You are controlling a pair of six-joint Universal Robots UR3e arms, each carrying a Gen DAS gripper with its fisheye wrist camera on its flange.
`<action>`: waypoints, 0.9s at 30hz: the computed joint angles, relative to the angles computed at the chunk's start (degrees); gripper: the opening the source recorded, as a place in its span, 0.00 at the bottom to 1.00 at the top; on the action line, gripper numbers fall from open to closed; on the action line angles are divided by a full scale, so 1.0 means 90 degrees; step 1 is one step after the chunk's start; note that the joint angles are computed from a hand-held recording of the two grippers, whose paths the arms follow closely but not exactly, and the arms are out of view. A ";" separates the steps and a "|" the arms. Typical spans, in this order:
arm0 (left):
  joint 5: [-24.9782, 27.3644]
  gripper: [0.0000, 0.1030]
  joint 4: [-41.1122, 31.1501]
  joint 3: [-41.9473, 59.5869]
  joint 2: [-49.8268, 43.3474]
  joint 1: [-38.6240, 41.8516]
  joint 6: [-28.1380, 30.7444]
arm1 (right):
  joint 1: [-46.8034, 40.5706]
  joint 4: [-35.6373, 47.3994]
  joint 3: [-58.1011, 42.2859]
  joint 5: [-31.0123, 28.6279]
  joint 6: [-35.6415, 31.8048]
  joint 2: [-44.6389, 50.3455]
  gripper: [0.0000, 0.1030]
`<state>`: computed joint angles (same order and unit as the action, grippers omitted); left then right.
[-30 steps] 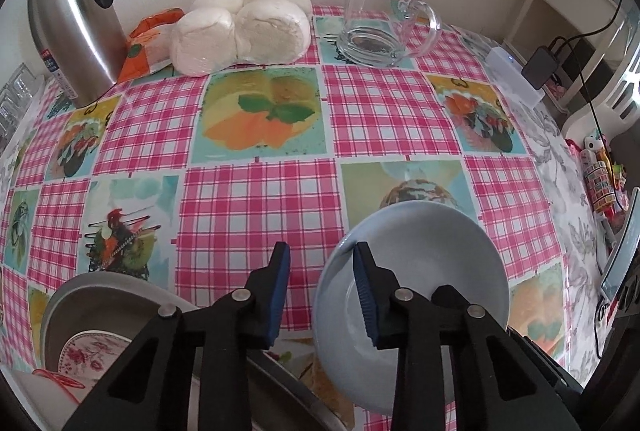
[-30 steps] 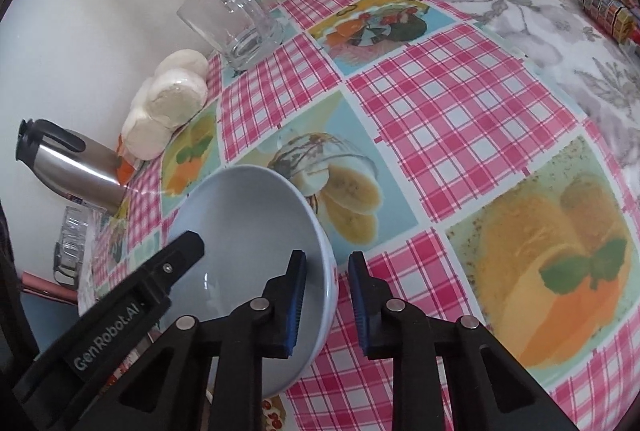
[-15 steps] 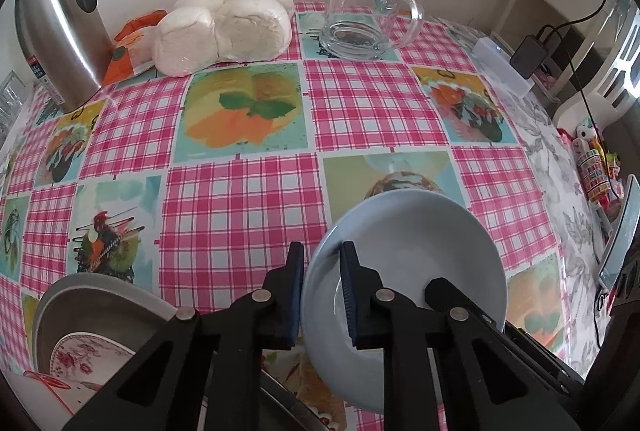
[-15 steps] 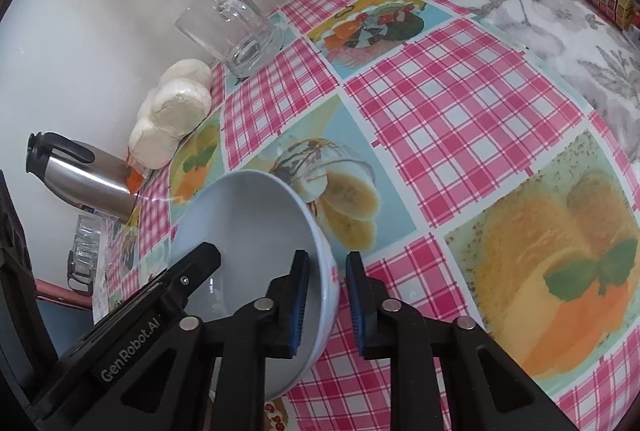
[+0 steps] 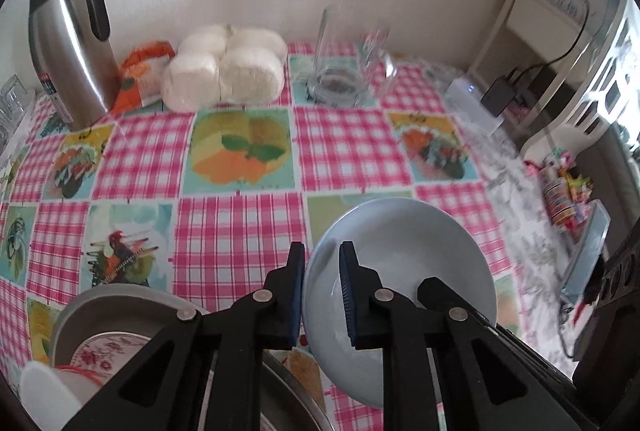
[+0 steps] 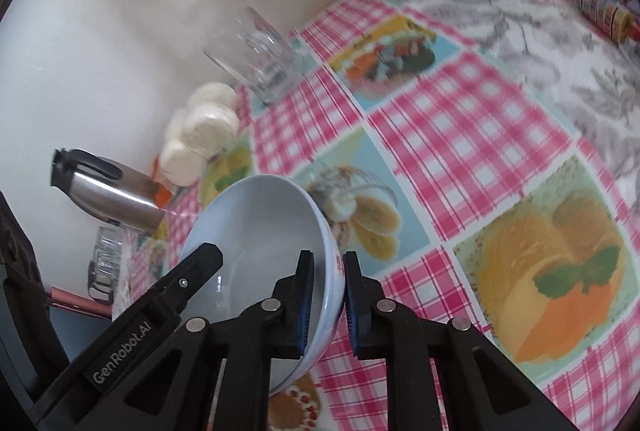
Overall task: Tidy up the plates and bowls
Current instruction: 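Lift the white round bowl with both grippers and carry it over the basin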
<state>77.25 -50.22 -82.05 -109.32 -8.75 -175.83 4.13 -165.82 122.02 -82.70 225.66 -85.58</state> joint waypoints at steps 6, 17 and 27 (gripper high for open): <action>-0.0380 0.17 -0.0146 -0.0050 0.0668 0.0249 0.0098 | 0.0399 0.0658 -0.0543 -0.0608 0.0071 -0.0552 0.15; -0.1137 0.17 -0.0461 -0.0545 0.2060 0.1026 0.0394 | 0.1473 0.1480 -0.1730 -0.1721 0.0415 -0.0770 0.15; -0.1966 0.17 -0.1299 -0.0700 0.2928 0.2069 0.0917 | 0.2278 0.1853 -0.2737 -0.2375 0.0688 -0.0402 0.16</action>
